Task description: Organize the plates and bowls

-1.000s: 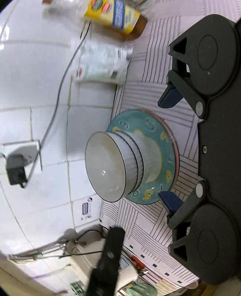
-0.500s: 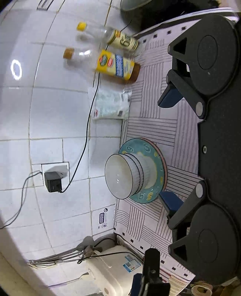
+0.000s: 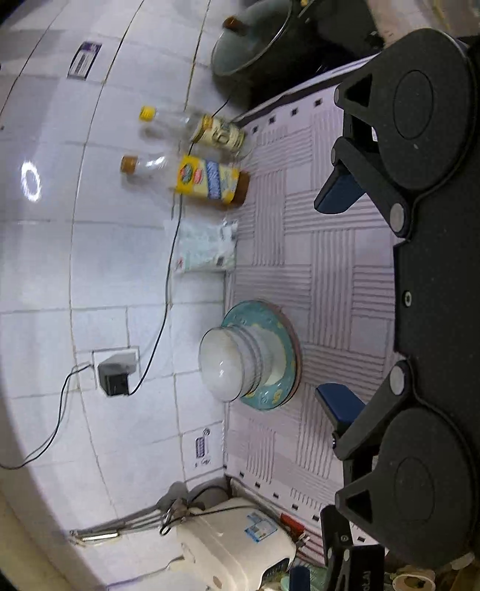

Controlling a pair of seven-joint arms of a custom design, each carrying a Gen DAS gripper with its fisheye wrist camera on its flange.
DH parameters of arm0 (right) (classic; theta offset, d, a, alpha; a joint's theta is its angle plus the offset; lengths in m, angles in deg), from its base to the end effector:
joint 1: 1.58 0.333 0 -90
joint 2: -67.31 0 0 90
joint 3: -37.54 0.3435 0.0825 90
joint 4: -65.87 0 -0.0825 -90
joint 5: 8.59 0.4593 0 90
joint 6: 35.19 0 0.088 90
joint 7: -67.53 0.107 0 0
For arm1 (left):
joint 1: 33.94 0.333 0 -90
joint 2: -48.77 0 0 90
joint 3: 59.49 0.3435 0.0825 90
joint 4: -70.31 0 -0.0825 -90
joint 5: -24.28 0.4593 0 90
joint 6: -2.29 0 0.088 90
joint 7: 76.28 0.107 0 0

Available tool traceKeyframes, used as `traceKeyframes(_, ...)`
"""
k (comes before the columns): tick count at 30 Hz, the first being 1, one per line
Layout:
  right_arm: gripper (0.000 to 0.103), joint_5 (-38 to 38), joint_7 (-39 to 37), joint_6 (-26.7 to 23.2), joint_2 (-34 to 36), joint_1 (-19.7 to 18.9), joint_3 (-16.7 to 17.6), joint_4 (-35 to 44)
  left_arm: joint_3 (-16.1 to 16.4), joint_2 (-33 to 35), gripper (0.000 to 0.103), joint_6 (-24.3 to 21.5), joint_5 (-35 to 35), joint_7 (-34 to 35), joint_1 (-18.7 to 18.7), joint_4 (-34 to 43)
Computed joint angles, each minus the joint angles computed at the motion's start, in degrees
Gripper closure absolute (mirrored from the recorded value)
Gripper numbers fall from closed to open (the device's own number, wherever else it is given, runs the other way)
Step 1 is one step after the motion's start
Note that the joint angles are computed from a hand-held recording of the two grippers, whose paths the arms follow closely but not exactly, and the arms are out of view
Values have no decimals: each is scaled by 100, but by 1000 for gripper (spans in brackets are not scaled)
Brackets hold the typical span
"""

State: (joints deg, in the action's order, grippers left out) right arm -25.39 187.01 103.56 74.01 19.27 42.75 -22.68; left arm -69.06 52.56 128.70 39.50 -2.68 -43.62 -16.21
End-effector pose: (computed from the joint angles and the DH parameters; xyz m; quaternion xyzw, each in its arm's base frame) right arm 0.6530 0.3133 0.6881 -0.6771 0.6253 -0.2285 0.3135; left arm 0.6639 -0.2177 0.7174 -0.6212 0.7106 -0.2187 0.2478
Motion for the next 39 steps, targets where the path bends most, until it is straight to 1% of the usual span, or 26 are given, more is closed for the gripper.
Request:
traceKeyframes(3,3,-64,118,-186,-136,23,3,-99,-21,-137,4,26,128,-117,-26,-134)
traceKeyframes(8,3,-121,267,-255,-396,20,40,-379,-75,-341,4,122,114,-214,-10,-351)
traceKeyframes(11,3,-556,518,-288,-532,51,72,-532,-105,-414,4,128,116,-239,6,-434)
traceKeyframes(14,3,-760,628,-188,-666,46,101,-708,-124,-491,4,167,181,-351,29,-544)
traceKeyframes(18,3,-773,672,-35,-766,15,126,-845,-158,-689,4,344,558,-848,91,-815)
traceKeyframes(21,3,-899,732,-47,-783,17,157,-866,-170,-790,4,496,592,-1013,159,-959)
traceKeyframes(27,3,-838,729,87,-820,23,174,-951,-195,-886,4,761,598,-1119,266,-1173)
traceKeyframes(31,3,-913,788,171,-838,30,195,-1010,-236,-882,4,759,608,-1244,282,-1223)
traceKeyframes(34,3,-971,886,247,-860,35,204,-1075,-309,-845,4,746,1046,-1526,276,-1249)
traceKeyframes(37,3,-1074,987,306,-871,27,207,-1137,-275,-813,4,779,836,-1406,234,-1254)
traceKeyframes(39,3,-1070,980,318,-871,24,204,-1160,-281,-823,4,849,932,-1486,228,-1297)
